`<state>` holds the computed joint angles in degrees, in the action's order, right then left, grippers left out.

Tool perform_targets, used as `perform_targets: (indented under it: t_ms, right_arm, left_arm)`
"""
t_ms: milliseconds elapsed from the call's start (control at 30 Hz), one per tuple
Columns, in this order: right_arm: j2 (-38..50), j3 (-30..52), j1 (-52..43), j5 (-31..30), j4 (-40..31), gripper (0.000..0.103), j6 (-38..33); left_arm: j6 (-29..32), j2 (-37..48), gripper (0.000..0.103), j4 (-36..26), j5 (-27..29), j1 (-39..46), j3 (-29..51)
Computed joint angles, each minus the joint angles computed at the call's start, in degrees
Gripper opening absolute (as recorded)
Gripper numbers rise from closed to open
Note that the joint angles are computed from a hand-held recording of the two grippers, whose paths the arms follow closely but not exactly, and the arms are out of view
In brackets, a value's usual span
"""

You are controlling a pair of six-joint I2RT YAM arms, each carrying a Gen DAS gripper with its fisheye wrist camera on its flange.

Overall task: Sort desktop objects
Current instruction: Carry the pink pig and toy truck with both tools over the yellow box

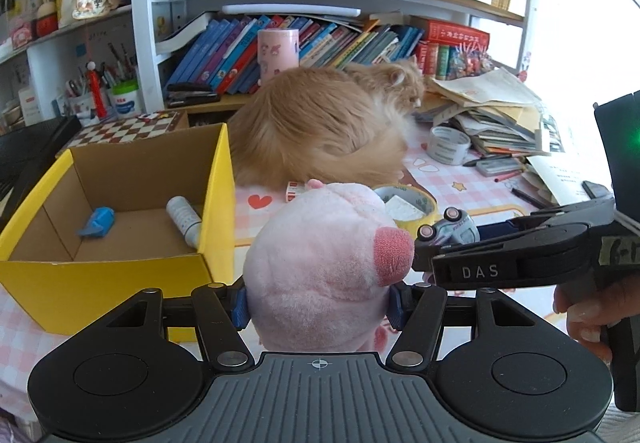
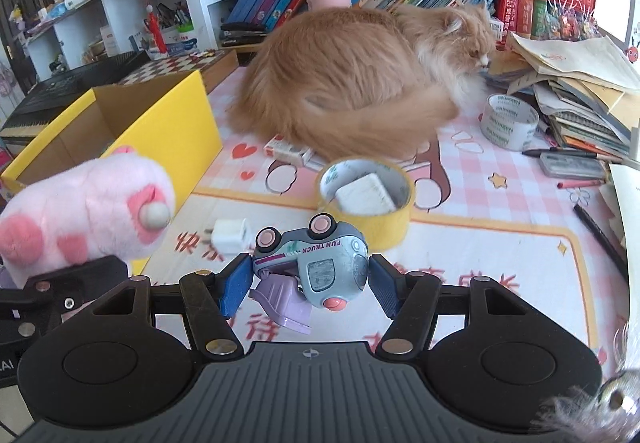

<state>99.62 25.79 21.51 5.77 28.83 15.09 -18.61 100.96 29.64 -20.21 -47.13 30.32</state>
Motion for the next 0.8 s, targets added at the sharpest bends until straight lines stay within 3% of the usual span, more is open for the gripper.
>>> perform_targets:
  t_ms: [567, 800]
  right_arm:
    - [-1.7, 1.6, 22.4, 16.9, -9.5, 0.060, 16.2]
    - [-2.0, 2.4, 31.1, 23.1, -14.7, 0.060, 26.4]
  left_arm:
    - [5.2, -13.2, 0.061, 4.7, 10.2, 7.5, -17.1]
    - [9.0, -19.8, 0.061, 4.0, 14.7, 11.5, -22.9]
